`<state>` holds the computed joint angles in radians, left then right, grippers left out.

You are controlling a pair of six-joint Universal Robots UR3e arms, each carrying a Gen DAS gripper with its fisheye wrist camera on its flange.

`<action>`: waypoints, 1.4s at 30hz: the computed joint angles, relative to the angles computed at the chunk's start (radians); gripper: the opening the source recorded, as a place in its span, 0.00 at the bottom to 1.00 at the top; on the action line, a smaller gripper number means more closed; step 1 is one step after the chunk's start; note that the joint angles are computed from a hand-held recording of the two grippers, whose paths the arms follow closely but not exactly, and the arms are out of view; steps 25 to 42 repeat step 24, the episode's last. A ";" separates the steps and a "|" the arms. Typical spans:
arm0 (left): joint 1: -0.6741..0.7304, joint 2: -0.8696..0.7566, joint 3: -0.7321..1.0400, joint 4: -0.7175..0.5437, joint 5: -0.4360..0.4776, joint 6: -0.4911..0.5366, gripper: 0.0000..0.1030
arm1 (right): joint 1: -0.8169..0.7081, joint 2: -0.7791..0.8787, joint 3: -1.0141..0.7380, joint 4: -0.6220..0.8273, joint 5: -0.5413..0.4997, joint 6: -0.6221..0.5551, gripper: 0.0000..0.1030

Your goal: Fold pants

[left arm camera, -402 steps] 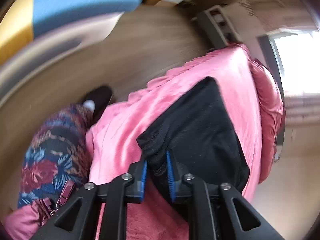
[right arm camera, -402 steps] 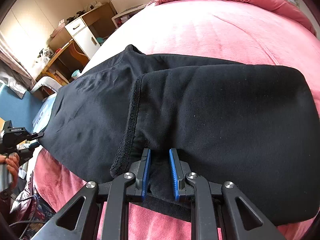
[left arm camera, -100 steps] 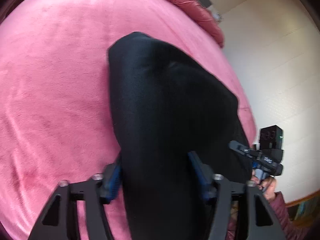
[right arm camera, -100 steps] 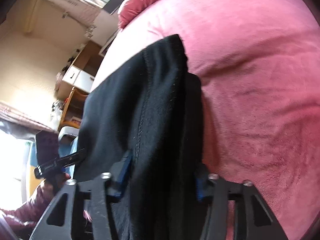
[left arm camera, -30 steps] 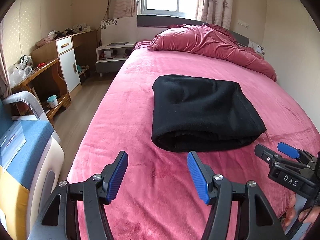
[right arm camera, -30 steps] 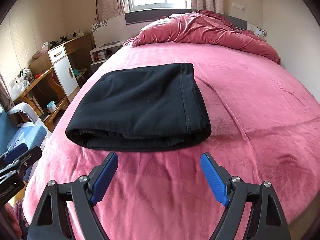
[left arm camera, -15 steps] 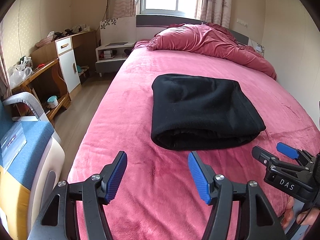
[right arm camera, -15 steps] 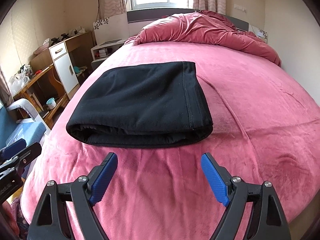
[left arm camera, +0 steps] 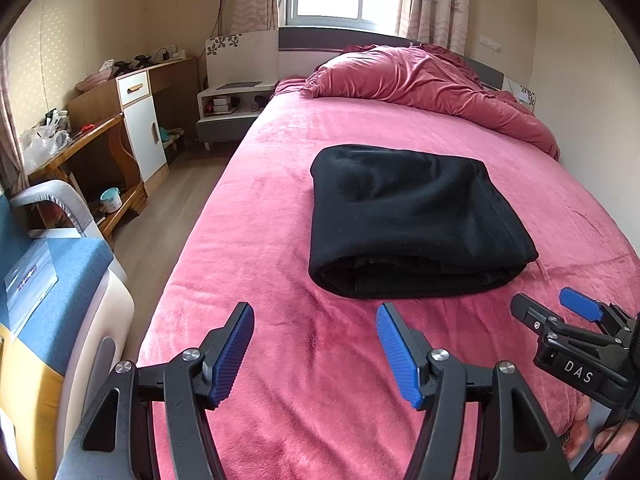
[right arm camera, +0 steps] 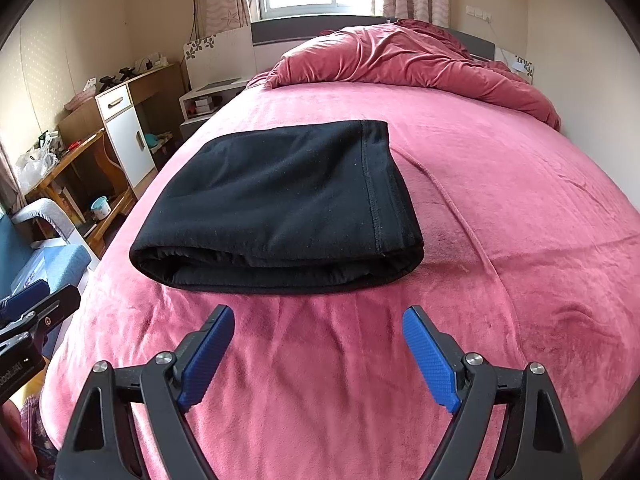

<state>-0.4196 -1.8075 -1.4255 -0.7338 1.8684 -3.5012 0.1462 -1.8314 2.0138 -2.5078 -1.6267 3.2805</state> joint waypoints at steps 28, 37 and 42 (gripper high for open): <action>0.007 -0.002 -0.020 0.005 0.008 -0.023 0.63 | 0.000 0.003 0.017 -0.001 -0.004 0.010 0.86; 0.007 -0.002 -0.020 0.005 0.008 -0.023 0.63 | 0.000 0.003 0.017 -0.001 -0.004 0.010 0.86; 0.007 -0.002 -0.020 0.005 0.008 -0.023 0.63 | 0.000 0.003 0.017 -0.001 -0.004 0.010 0.86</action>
